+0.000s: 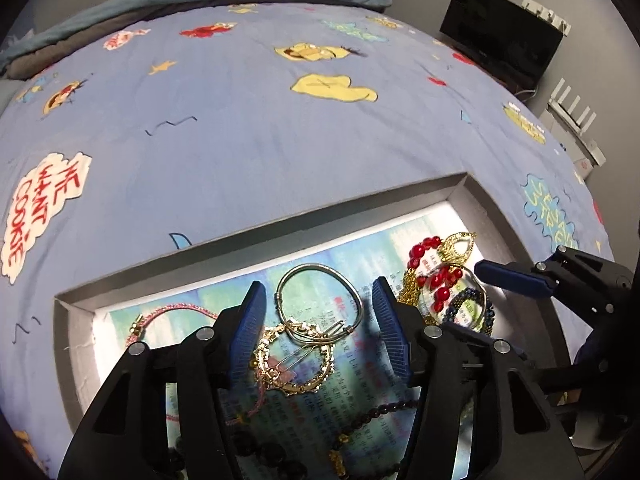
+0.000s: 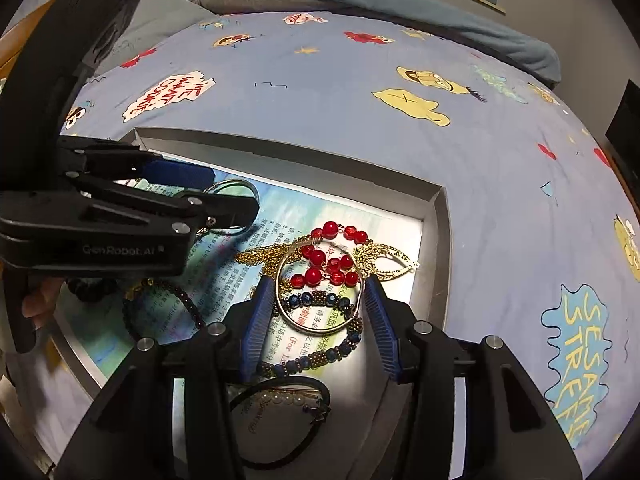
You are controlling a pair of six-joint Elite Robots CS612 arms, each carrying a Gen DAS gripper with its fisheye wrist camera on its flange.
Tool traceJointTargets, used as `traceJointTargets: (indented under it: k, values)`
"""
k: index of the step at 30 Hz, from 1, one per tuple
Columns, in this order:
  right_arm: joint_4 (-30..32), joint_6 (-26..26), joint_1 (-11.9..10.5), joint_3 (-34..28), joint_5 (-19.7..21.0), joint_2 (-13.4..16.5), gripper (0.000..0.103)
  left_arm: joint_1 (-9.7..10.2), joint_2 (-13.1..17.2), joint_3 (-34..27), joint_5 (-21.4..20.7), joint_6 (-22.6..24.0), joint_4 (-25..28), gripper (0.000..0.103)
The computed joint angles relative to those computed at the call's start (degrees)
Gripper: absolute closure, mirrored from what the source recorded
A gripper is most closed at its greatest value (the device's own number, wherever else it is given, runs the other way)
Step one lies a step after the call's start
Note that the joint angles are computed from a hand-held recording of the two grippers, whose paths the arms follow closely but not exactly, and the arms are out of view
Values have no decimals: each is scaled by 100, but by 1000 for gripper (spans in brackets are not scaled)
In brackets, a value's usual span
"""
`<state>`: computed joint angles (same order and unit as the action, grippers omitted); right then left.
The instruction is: Organize jewelry
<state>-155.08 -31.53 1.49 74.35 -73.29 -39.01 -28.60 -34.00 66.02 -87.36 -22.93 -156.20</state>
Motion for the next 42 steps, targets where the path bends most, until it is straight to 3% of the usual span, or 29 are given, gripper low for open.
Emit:
traceJointTargets:
  k: [4, 13, 17, 27, 42]
  values:
    - [-149, -29, -17, 98, 51, -52, 44, -1, -111, 194, 24, -53, -327, 46]
    - [-583, 54, -147, 577, 313, -311, 38, -27, -435, 776, 154, -206, -910, 39]
    - [-881, 108, -205, 831, 386, -454, 35, -114, -615, 1112, 582, -155, -1223, 29]
    - [-1497, 140, -278, 1246, 491, -680, 20, -307, -951, 1718, 1302, 77, -1760, 17]
    - [-1843, 444, -442, 1792, 1005, -988, 9, -471, -1569, 2892, 1746, -53, -2462, 8]
